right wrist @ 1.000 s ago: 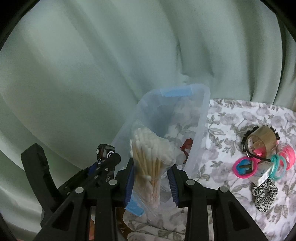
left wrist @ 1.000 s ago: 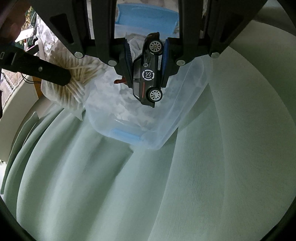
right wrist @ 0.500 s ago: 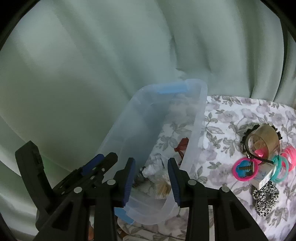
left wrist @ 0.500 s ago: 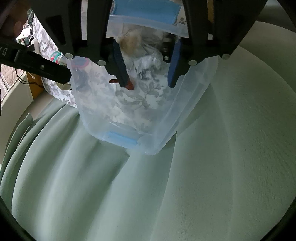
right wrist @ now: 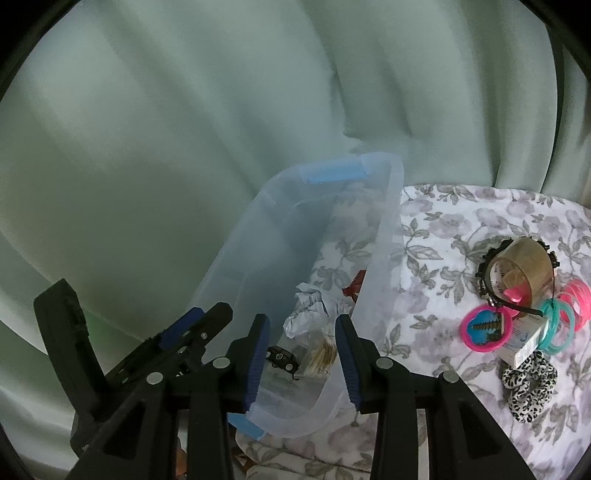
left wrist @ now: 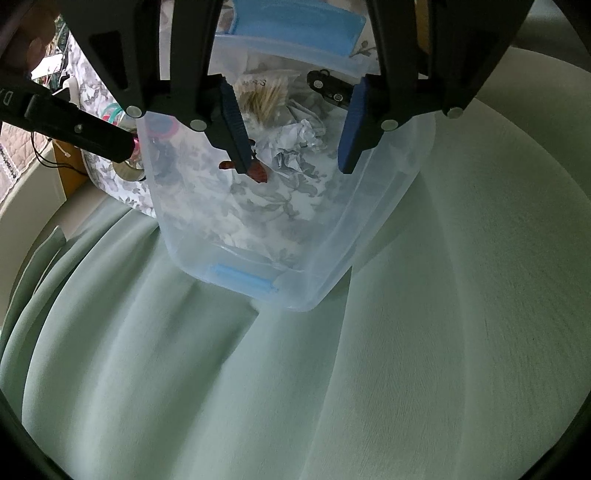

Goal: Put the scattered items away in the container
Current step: 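Carry the toy car and cotton swab bag into the container and release both, then move both open tools back toward the remaining items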

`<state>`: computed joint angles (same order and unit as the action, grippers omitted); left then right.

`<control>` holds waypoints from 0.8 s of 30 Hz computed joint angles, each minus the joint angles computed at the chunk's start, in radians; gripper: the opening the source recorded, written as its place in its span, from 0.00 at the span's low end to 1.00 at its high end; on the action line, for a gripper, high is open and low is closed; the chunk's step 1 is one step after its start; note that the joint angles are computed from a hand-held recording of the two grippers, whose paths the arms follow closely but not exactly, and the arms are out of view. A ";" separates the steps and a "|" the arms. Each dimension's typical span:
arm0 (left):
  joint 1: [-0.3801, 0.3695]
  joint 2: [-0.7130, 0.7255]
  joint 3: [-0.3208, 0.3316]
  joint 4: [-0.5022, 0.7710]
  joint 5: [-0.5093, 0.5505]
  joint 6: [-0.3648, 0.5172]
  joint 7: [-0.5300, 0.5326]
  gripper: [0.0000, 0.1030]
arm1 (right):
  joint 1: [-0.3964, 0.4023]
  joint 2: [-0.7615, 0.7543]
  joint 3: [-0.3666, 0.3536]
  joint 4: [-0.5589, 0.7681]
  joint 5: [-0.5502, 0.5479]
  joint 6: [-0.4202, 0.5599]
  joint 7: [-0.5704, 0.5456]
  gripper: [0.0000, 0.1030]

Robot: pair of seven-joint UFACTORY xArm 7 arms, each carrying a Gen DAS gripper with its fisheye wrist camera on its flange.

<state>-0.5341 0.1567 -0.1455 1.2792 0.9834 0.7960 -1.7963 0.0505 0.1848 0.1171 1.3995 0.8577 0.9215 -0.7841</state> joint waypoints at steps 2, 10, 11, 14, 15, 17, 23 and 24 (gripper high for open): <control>-0.006 0.000 -0.003 0.008 0.004 0.012 0.004 0.49 | -0.005 -0.009 -0.002 -0.008 0.010 0.001 -0.006 0.39; -0.038 0.015 -0.016 0.064 0.002 0.074 0.037 0.49 | -0.027 -0.047 -0.024 -0.037 0.073 0.029 -0.039 0.39; -0.045 0.018 -0.018 0.075 0.003 0.083 0.042 0.49 | -0.032 -0.052 -0.029 -0.041 0.083 0.035 -0.042 0.39; -0.065 0.034 -0.020 0.108 0.007 0.109 0.062 0.49 | -0.047 -0.064 -0.044 -0.052 0.111 0.053 -0.049 0.39; -0.072 0.041 -0.020 0.122 0.007 0.116 0.070 0.49 | -0.052 -0.066 -0.049 -0.054 0.117 0.057 -0.047 0.39; -0.086 0.062 -0.017 0.154 0.007 0.126 0.088 0.49 | -0.068 -0.066 -0.063 -0.053 0.134 0.076 -0.038 0.39; -0.138 0.134 0.000 0.264 -0.007 0.152 0.164 0.49 | -0.136 -0.043 -0.096 -0.031 0.183 0.150 -0.021 0.39; -0.146 0.148 0.005 0.283 -0.012 0.150 0.177 0.49 | -0.146 -0.044 -0.100 -0.033 0.187 0.145 -0.025 0.39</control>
<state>-0.6799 0.3050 -0.1402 1.5618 0.9711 0.9460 -1.6195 -0.0950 0.1406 0.0167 1.3664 1.0444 1.0667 -0.8088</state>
